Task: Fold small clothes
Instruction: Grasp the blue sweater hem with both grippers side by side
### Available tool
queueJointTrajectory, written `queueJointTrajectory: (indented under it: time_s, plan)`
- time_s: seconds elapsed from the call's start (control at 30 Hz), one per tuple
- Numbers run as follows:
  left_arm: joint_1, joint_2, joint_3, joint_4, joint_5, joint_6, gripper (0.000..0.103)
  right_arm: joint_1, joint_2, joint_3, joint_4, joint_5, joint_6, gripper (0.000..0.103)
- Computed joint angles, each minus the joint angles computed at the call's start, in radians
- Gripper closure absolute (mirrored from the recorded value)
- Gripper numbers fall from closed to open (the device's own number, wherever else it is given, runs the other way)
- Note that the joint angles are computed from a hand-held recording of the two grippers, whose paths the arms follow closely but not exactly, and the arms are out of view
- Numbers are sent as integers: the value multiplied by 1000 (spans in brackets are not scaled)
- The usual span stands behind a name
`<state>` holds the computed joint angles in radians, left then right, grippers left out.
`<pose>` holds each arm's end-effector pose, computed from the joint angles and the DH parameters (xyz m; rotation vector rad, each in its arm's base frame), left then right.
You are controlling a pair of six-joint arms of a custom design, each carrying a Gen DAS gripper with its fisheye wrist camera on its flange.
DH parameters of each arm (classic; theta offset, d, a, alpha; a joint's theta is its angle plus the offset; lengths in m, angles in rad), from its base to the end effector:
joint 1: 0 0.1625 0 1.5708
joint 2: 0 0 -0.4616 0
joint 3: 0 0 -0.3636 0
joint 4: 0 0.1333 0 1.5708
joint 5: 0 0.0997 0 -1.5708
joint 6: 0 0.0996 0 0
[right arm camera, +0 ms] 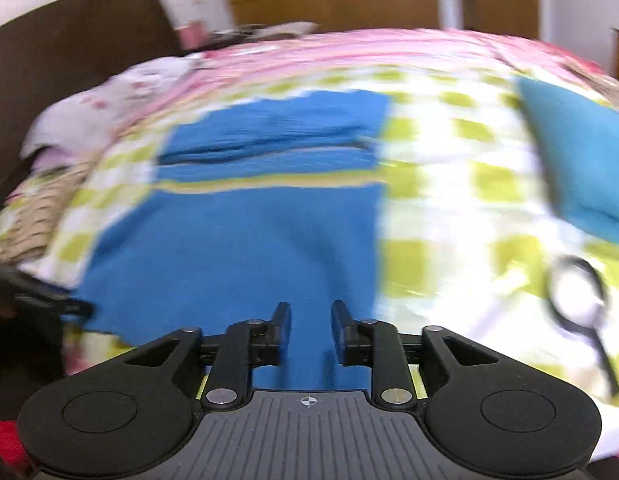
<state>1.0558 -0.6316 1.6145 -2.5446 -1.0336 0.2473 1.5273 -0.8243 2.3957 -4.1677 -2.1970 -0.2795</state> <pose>-0.1712 -0.6766 0.0460 0.9727 2.4185 -0.0840 0.0560 -0.4368 0.1811 -0.1365 -2.1892 1.0867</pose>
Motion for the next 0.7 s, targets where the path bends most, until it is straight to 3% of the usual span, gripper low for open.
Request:
queueJointTrajectory:
  time_s: [0.13,0.3,0.57,0.7]
  plan:
    - [-2,-16,19,4,-11,-21,62,-69,-21,32,-1,78,79,69]
    - [-4,-14,24,-36,-3,-44,62,-137,-47,50,56,195,149,69]
    - [-8,18,-9,-28,10,-59,58,-196,-69,96,31,306,219,67]
    - [-5,15,-6,-33,2,-50,61,-204,-74,95,43,339,215,67]
